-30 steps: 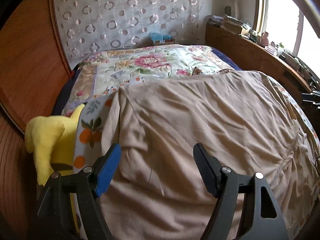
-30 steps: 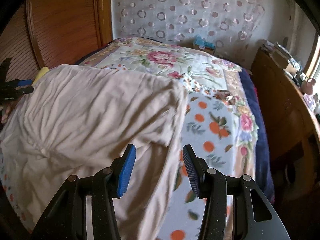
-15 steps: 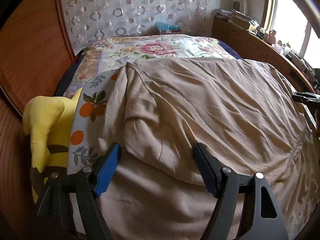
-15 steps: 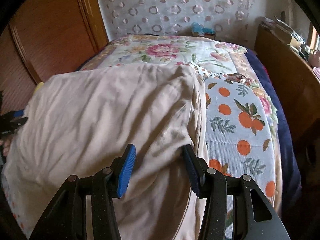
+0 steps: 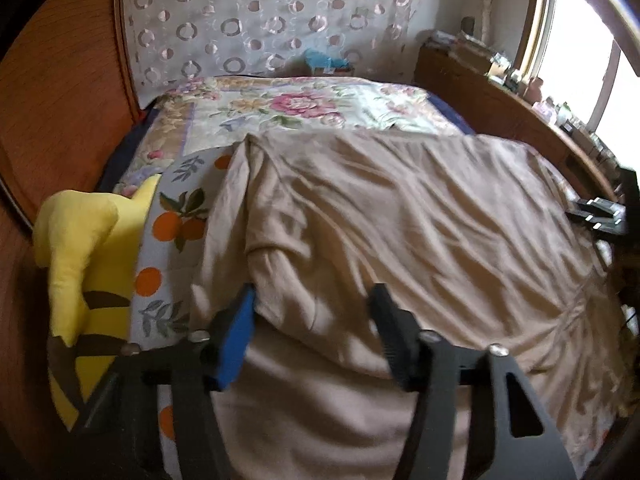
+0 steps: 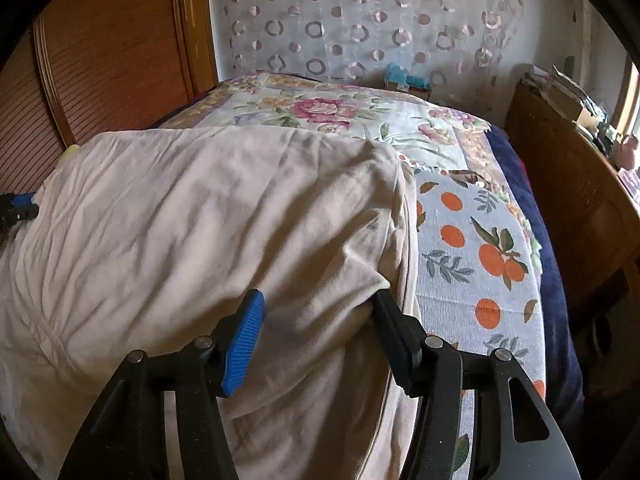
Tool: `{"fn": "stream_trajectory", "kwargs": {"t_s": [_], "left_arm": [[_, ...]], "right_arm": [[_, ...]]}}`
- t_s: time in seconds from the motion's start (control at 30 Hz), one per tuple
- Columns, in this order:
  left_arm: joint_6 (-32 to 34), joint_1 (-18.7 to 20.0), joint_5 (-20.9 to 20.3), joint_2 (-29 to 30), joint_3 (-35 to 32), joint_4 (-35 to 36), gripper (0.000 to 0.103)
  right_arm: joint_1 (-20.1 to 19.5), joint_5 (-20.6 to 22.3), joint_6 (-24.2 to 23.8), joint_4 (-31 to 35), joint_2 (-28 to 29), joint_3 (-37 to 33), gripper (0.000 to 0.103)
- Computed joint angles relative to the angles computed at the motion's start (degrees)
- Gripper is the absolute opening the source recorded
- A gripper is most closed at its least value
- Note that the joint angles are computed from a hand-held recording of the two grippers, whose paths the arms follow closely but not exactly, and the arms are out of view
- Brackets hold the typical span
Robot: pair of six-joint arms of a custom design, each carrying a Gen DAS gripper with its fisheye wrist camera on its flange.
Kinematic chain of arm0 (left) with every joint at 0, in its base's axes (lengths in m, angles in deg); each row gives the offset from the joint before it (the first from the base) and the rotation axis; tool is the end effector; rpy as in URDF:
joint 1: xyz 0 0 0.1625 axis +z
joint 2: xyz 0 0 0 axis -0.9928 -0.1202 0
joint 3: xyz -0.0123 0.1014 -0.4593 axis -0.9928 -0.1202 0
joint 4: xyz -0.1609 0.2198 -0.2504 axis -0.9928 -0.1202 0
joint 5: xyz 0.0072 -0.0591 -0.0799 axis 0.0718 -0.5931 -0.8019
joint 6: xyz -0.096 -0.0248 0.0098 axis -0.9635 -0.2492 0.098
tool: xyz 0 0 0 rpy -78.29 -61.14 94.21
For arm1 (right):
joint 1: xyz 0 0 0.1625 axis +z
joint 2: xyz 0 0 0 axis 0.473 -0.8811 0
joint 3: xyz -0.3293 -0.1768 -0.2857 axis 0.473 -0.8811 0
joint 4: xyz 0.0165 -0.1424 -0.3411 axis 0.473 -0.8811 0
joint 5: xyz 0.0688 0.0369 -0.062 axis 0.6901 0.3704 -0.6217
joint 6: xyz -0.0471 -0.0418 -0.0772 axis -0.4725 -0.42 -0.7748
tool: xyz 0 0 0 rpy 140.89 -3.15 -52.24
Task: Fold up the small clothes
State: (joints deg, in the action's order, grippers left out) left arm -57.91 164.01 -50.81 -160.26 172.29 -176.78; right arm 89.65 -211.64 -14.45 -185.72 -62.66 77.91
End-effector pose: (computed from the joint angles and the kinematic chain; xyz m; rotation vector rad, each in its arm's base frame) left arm 0.1219 -0.3951 0.3282 0.4847 2.4095 -0.7519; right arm 0.3001 -0.4192 0.0018 0.7654 -2.2831 0.6772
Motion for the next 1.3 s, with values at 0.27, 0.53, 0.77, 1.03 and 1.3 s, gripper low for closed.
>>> {"fn": "stream_trajectory", "kwargs": {"t_s": [0.27, 0.53, 0.77, 1.03, 1.3], "left_arm": [[-0.6, -1.4, 2.6, 0.9, -0.9, 1.5, 0.005], [0.8, -5.1, 3.0, -3.4, 1.4, -1.9, 0.003], [0.3, -9.0, 3.6, -9.3, 4.3, -3.2, 0.003], [-1.5, -13.3, 5.5, -18.4, 7.4, 0.0, 0.003], [-4.2, -18.0, 9.0, -27.8, 10.7, 6.2, 0.003]], "right_arm": [[0.2, 1.0, -2.4, -0.4, -1.7, 1.1, 0.003], [2.8, 2.1, -4.9, -5.5, -4.0, 3.1, 0.003], [6.4, 1.7, -4.5, -9.8, -5.2, 5.9, 0.003], [10.5, 0.3, -3.8, -17.8, -4.9, 11.5, 0.003], [12.5, -0.4, -2.1, -23.1, -4.6, 17.1, 0.003]]}}
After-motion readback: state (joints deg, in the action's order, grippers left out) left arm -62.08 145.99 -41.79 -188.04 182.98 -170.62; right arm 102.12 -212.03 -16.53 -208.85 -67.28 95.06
